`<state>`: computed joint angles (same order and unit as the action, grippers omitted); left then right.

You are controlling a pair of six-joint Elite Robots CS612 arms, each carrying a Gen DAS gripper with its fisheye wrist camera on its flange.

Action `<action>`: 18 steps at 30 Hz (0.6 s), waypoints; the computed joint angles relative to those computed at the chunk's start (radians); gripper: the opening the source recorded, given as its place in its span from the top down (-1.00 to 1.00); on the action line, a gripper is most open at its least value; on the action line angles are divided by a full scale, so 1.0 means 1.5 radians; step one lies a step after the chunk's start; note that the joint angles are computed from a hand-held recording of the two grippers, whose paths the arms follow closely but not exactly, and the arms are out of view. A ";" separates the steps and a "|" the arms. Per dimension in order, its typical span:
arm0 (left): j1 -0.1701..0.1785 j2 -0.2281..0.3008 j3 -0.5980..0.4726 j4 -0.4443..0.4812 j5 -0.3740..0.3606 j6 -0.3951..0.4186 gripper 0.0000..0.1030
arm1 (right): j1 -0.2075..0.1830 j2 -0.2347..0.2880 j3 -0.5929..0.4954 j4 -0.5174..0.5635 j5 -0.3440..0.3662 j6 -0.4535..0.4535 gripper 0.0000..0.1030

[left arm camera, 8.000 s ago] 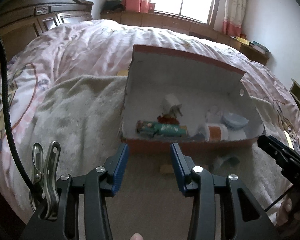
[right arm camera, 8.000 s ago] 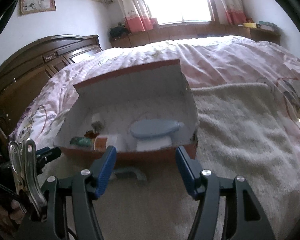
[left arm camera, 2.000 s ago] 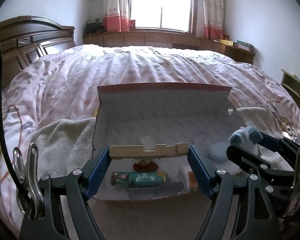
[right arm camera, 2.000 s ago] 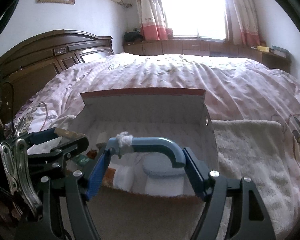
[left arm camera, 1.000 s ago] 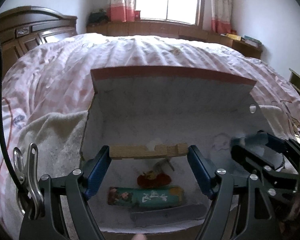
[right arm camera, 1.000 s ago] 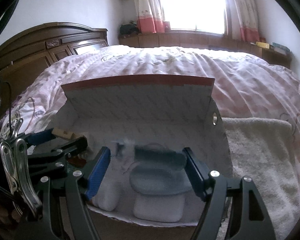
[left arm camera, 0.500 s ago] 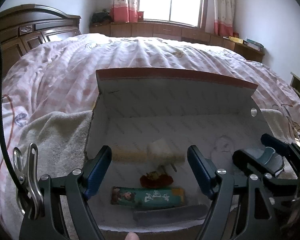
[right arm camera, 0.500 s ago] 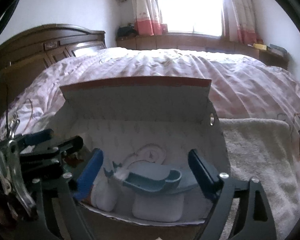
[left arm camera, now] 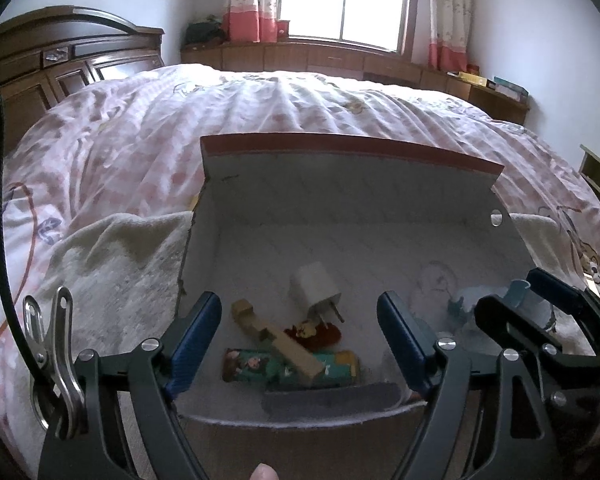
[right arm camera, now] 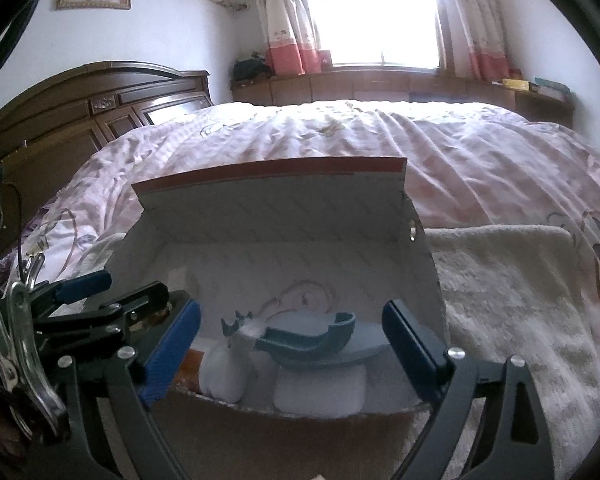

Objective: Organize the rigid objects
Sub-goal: 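Lower the block and blue piece into the box and open both tools, then withdraw both tools out of the box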

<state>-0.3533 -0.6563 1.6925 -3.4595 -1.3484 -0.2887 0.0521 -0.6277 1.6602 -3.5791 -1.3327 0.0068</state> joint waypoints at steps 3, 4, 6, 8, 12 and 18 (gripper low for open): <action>-0.002 -0.006 0.009 0.003 0.002 -0.003 -0.59 | 0.000 -0.006 0.011 -0.005 -0.001 0.003 -0.84; -0.002 -0.007 0.011 0.003 0.002 -0.003 -0.59 | 0.000 -0.007 0.015 -0.008 -0.002 0.004 -0.84; -0.004 -0.012 0.019 0.001 0.000 -0.004 -0.59 | 0.000 -0.010 0.020 -0.011 -0.003 0.006 -0.84; -0.005 -0.017 0.028 -0.001 0.001 -0.007 -0.59 | -0.001 -0.014 0.029 -0.016 -0.003 0.008 -0.84; -0.009 -0.026 0.045 -0.001 0.007 -0.011 -0.59 | -0.001 -0.022 0.045 -0.022 -0.003 0.011 -0.84; -0.017 -0.037 0.070 0.000 0.012 -0.016 -0.59 | 0.000 -0.031 0.073 -0.032 -0.008 0.014 -0.84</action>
<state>-0.3785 -0.7124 1.7974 -3.4594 -1.3297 -0.3125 0.0522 -0.6742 1.7696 -3.6273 -1.3442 0.0279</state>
